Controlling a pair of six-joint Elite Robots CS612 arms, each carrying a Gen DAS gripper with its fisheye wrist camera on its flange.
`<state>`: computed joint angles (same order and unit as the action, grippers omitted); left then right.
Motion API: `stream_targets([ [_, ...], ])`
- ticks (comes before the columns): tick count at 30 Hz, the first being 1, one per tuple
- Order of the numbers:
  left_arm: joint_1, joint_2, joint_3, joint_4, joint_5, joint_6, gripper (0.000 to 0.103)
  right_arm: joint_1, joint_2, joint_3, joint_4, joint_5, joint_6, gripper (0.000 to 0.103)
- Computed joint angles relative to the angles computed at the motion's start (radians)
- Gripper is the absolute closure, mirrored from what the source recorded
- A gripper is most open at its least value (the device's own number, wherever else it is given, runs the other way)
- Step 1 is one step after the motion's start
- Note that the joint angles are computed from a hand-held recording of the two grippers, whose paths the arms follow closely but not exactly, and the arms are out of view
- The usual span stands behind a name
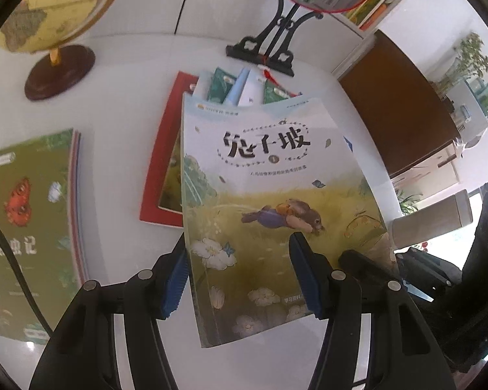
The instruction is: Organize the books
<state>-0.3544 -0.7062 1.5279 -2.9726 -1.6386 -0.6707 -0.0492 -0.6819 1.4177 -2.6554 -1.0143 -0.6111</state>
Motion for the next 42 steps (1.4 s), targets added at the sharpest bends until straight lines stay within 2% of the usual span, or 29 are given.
stream_targets([
  [5,0.011,-0.020,0.043,-0.076,0.003,-0.006,0.047,0.017,-0.023,0.025,-0.041,-0.028,-0.008,0.089],
  [10,0.023,-0.036,0.075,-0.085,0.017,-0.026,0.047,0.043,-0.043,0.050,-0.087,-0.039,-0.020,0.089],
  [13,0.028,-0.054,0.103,-0.100,0.046,-0.022,0.047,0.062,-0.052,0.054,-0.077,-0.055,-0.040,0.089],
  [17,0.042,-0.083,0.143,-0.103,0.062,-0.008,0.047,0.083,-0.059,0.063,-0.087,-0.045,-0.047,0.089],
  [28,0.077,-0.151,0.270,-0.144,0.158,-0.042,0.047,0.158,-0.062,0.069,-0.079,-0.020,-0.080,0.089],
  [33,0.089,-0.160,0.305,-0.148,0.171,-0.062,0.047,0.186,-0.059,0.071,-0.071,-0.014,-0.083,0.089],
  [42,0.107,-0.167,0.344,-0.194,0.180,-0.102,0.047,0.212,-0.057,0.068,-0.045,-0.017,-0.093,0.089],
])
